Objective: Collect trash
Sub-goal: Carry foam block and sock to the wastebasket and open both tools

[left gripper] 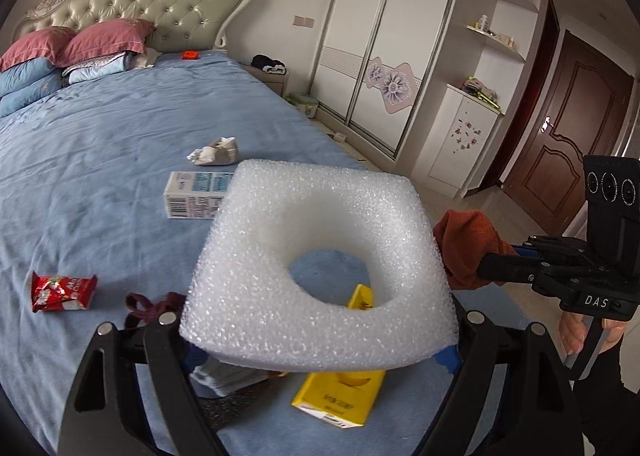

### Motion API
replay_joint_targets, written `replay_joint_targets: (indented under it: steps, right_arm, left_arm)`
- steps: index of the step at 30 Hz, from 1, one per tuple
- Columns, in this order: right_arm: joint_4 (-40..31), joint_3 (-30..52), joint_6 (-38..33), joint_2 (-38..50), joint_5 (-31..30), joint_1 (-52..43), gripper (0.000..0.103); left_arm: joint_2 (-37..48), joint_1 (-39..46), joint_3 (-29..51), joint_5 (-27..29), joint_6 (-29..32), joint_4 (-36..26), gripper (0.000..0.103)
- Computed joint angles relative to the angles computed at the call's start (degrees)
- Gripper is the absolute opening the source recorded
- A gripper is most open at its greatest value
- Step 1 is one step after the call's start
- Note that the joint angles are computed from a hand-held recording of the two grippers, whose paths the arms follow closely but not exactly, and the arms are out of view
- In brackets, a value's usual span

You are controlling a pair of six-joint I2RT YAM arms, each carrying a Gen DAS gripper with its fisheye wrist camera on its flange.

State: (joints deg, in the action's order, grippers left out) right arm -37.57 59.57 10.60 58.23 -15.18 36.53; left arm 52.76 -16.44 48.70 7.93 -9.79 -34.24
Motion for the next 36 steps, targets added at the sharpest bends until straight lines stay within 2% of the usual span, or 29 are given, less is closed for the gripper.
replay_joint_targets:
  steps: [3,5,9,12,16,20,25,34,36]
  right_arm:
    - [-4.3,-3.4,-3.3,-6.5,-3.6,-8.4,0.014]
    - [-7.5,-4.8,-7.0,-9.5,-8.2,-16.4,0.014]
    - [-15.6,-6.7,-17.8,-13.4,-19.5,-37.0,0.014]
    - [-24.2,-6.5,-31.0,-12.4,-28.4,-54.4,0.014]
    - [-34.8,-5.7,-49.8,-7.1,-34.8,-73.2,0.014]
    - [-40.7,-4.9,-63.7,0.2,-36.9,-86.7,0.014]
    - [-41.5,-4.5,-72.4,7.8,-35.3,-96.1,0.014]
    - [-33.4,-4.0,-73.2,19.9,-31.4,-101.3,0.014]
    - [-31.3,-4.0,-72.7,22.3,-30.8,-101.5,0.014]
  left_arm:
    - [5.9,-10.6,1.7,-5.4,-3.8,3.3,0.084]
    - [10.7,-16.4,3.4,-8.1,-5.6,5.5,0.084]
    - [22.2,-24.7,9.0,-10.0,-8.3,9.3,0.084]
    - [30.9,-29.6,14.8,-10.4,-8.7,10.6,0.084]
    - [41.5,-34.3,23.4,-9.9,-8.5,10.8,0.084]
    - [51.6,-37.2,32.9,-8.9,-8.3,10.2,0.084]
    - [63.4,-39.0,46.2,-6.1,-7.9,6.2,0.084]
    - [83.8,-39.9,74.4,-2.3,-6.2,-8.3,0.084]
    - [89.2,-40.1,83.4,-2.0,-6.0,-13.2,0.084]
